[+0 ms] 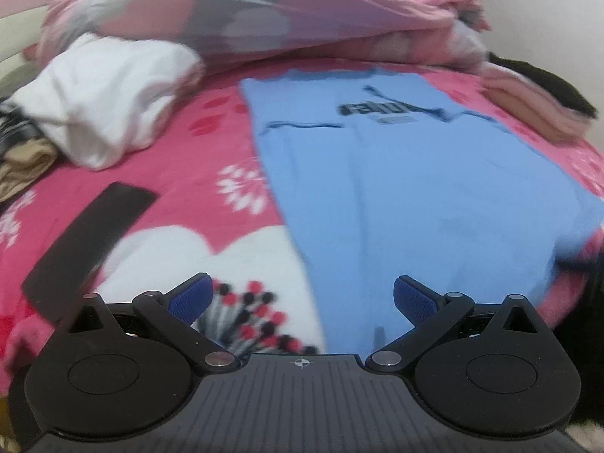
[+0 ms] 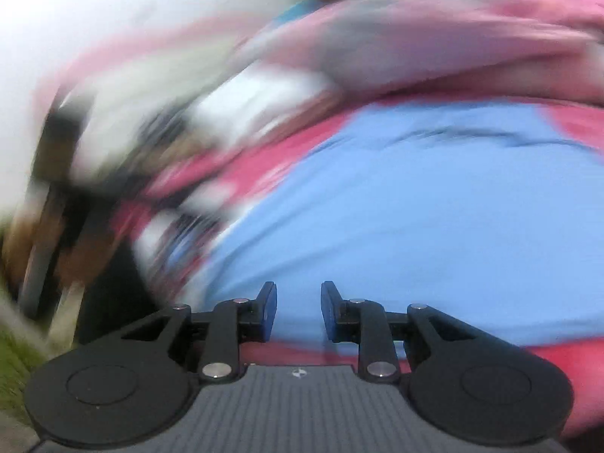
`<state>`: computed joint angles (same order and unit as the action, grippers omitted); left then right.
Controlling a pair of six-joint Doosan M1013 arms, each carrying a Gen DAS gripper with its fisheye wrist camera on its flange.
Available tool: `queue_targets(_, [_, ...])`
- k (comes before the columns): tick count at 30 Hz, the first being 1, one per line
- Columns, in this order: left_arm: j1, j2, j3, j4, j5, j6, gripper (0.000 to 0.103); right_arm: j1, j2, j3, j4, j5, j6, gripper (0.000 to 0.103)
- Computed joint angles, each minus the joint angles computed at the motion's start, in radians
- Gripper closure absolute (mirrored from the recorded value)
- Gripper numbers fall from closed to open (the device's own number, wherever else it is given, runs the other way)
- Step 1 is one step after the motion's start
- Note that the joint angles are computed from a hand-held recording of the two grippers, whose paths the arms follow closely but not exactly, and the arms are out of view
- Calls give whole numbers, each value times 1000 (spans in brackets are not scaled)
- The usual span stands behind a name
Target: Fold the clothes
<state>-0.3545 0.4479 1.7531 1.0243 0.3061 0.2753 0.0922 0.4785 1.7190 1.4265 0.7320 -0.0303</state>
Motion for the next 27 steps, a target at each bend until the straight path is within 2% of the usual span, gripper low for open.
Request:
queue_targets(2, [-6, 6, -5, -65, -8, 83, 0, -52, -21, 12, 147, -112, -33, 74])
queue_targets(3, [-11, 11, -12, -102, 0, 126, 0, -67, -29, 17, 229, -203, -53, 74])
queue_targets(4, [-15, 17, -18, -138, 8, 167, 0, -79, -34, 17, 329, -297, -91, 74])
queue_targets(7, [-27, 32, -34, -223, 34, 262, 0, -100, -12, -9, 598, -496, -217, 73])
queue_targets(10, [-29, 43, -49, -330, 56, 372, 0, -116, 18, -32, 698, -535, -246, 73])
queue_targets(11, [-29, 46, -54, -339, 67, 384, 0, -121, 27, -42, 689, -548, -214, 73])
queue_targets(14, [-31, 52, -61, -346, 91, 392, 0, -148, 60, -68, 462, -477, 92, 73])
queue_targets(16, [-31, 53, -64, -357, 96, 396, 0, -161, 74, -73, 395, -419, 205, 73])
queue_targets(17, [-31, 53, -65, -357, 98, 395, 0, -166, 78, -70, 401, -391, 217, 73])
queue_targets(21, [-34, 57, -71, -366, 112, 400, 0, -167, 76, -56, 409, -370, 211, 77])
queue_targets(23, [-33, 58, -75, -374, 116, 405, 0, -171, 70, -43, 441, -354, 197, 87])
queue_targets(24, [-33, 59, -76, -380, 118, 412, 0, -173, 70, -39, 453, -349, 199, 99])
queue_targets(27, [-31, 59, -79, -401, 123, 428, 0, -182, 54, -4, 600, -298, 132, 100])
